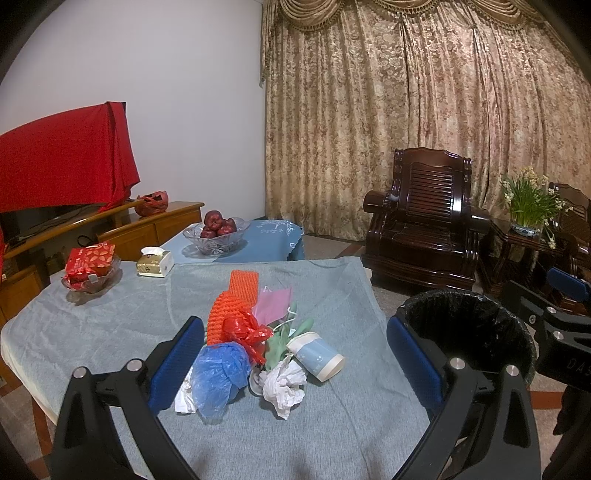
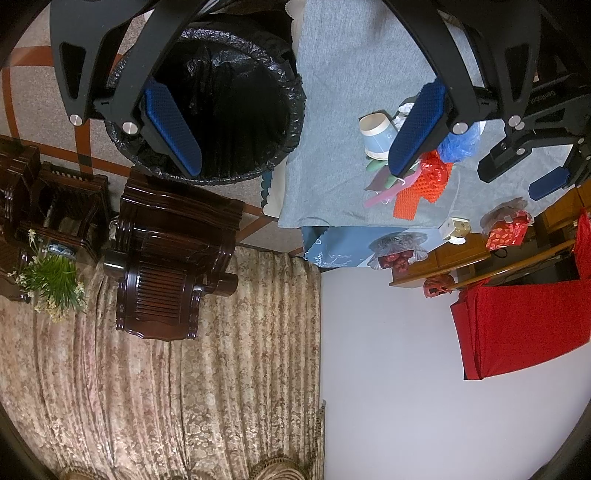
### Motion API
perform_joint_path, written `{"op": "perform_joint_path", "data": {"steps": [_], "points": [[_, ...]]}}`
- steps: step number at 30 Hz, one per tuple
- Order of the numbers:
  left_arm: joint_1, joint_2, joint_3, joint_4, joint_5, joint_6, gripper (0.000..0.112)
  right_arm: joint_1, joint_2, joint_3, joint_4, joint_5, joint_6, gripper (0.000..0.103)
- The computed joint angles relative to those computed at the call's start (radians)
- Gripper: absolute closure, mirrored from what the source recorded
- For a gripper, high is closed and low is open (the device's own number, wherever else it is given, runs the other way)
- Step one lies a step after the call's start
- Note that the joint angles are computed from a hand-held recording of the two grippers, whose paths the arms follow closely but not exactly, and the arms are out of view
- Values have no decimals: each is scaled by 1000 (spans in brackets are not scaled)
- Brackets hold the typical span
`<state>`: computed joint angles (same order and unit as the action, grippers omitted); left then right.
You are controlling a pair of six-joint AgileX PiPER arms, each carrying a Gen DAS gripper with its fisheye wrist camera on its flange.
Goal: Collect trash
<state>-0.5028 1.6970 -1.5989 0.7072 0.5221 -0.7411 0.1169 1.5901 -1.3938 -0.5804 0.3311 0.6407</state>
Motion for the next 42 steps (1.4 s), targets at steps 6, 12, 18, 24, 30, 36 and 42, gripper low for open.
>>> {"op": "perform_joint_path", "data": {"steps": [6, 12, 18, 24, 30, 36, 42], "points": [[10, 2, 0, -14, -6, 11, 15, -1, 2, -3, 9, 1, -8, 5], [24, 15, -8, -31, -9, 21, 15, 11, 34, -22, -1, -1, 9, 5], [40, 22, -7, -47, -6, 22, 15, 32, 84, -60, 19, -7, -15, 5], [88, 44, 6, 30, -22, -41, 15, 40, 173, -141, 195, -17, -206, 5], [181, 92, 5, 37, -47, -26, 15, 50, 311, -302, 447, 37, -465, 5], [253, 144, 10, -59, -75, 66, 15, 70, 468, -494, 557, 120, -581, 5], [299, 195, -5, -191, -90, 168, 15, 63, 661, -752, 628, 281, -645, 7]]}}
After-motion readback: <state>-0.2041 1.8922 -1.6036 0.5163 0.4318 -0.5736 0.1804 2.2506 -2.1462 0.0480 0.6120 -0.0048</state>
